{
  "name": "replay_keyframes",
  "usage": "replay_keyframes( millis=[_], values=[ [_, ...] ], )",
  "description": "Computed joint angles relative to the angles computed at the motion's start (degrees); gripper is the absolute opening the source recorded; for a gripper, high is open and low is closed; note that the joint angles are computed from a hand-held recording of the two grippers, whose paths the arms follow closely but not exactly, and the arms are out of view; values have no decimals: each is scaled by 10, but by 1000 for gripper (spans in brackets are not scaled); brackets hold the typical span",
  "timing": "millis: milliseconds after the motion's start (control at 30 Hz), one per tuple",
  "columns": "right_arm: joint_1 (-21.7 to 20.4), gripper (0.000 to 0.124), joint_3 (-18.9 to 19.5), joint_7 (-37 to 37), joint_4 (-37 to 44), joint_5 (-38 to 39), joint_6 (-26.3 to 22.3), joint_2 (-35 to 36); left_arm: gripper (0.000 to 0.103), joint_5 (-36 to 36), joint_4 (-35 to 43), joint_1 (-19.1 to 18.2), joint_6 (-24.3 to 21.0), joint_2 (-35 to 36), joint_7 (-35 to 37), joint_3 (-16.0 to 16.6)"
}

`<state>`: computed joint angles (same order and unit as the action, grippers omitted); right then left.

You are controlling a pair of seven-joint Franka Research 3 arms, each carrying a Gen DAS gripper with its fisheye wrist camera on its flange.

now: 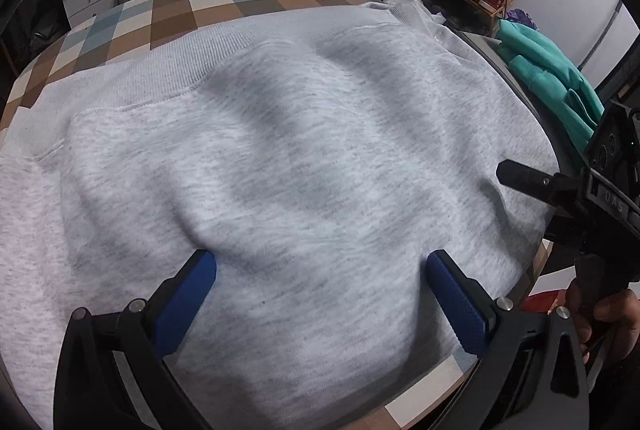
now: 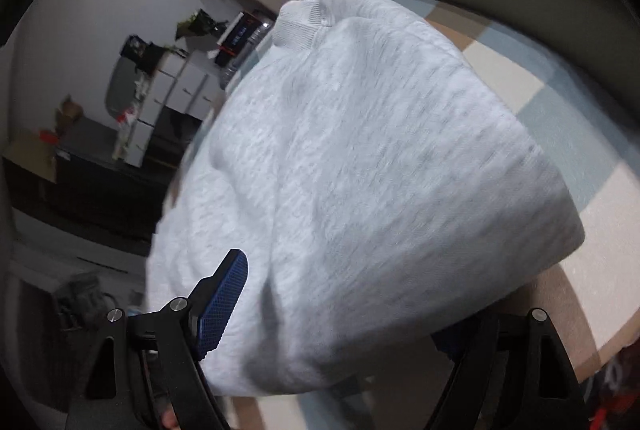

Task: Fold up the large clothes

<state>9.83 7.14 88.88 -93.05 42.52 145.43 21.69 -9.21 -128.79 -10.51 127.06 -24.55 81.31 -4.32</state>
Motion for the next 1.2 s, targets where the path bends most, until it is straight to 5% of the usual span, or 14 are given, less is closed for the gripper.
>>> replay_keyframes(
  millis=[167, 233, 333, 567, 667, 733, 833, 1000, 1100, 1200],
  values=[
    [24, 80, -26, 84, 10, -70, -7, 0, 102, 5, -5, 1, 5, -4, -6, -3],
    [35, 46, -37, 102, -2, -113, 14, -6, 102, 4, -8, 0, 10, -6, -4, -1],
    [0, 27, 6, -2, -46, -31, 88, -34, 102, -8, -9, -3, 11, -7, 2, 6],
    [-27, 23, 68, -295, -79, 165, 161, -84, 102, -2, -8, -1, 6, -7, 3, 2],
    [24, 29, -1, -142, -58, 30, 125, -61, 102, 12, -7, 1, 6, -7, -4, -6],
    [22, 37, -26, -28, -31, -1, 61, -34, 102, 15, -7, 0, 4, -7, -3, -5],
    [-11, 43, -5, -15, -28, 67, 48, -18, 102, 7, -4, -3, 1, -5, 2, 1],
    [8, 56, -22, 40, -4, -20, 57, 0, 102, 7, -3, -2, -1, -4, 9, 1],
    [16, 40, -20, 43, -2, -52, 88, -3, 102, 0, 3, -3, -9, -5, 18, 6],
    [11, 27, 4, -38, -32, -51, 147, -29, 102, -13, 12, -6, -14, -18, 35, 12]
  ],
)
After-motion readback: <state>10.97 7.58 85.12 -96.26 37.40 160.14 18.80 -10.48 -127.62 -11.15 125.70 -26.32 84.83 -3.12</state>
